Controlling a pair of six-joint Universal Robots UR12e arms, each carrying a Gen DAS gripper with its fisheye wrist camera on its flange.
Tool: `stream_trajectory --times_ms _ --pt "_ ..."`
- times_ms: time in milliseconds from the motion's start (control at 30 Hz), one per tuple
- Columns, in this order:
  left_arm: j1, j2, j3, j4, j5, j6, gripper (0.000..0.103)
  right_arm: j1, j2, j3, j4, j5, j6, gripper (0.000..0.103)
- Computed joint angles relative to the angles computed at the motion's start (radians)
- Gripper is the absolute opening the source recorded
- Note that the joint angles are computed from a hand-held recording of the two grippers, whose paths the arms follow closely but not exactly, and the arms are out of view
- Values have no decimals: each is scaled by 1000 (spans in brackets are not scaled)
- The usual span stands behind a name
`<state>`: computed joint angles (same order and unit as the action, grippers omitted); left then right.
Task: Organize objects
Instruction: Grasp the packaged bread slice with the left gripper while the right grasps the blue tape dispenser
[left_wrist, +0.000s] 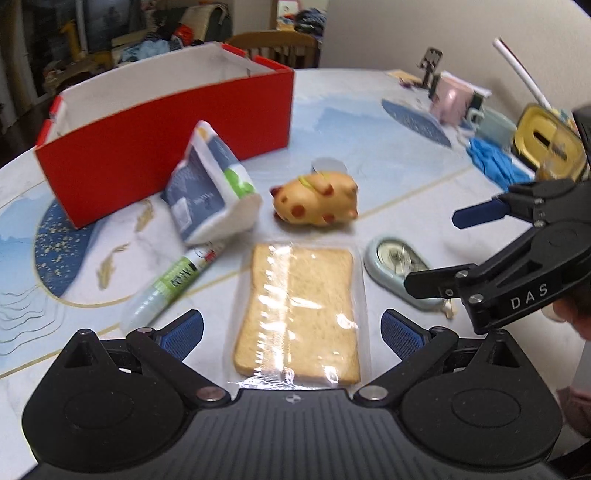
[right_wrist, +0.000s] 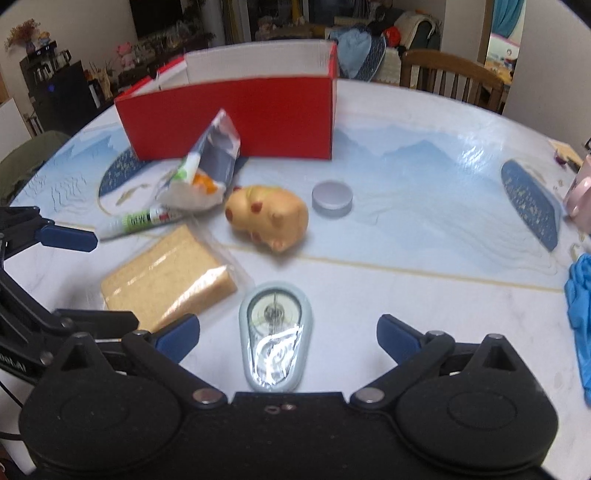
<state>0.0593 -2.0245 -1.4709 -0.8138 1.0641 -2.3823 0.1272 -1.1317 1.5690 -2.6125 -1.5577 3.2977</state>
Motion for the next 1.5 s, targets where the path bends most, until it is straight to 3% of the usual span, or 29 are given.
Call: stream_trajectory --times_ms 500,767,1033,1500 --pt "-23 -33 22 -31 68 12 103 11 32 -49 119 -27 -9 83" --pt "-23 -32 19 -30 68 -2 101 22 37 -56 112 -58 -27 69" --pt "-15 -31 25 -57 31 2 81 26 38 -60 106 -60 -25 48" --pt "7 -9 34 -101 -36 -23 79 19 10 -43 76 -55 37 48"
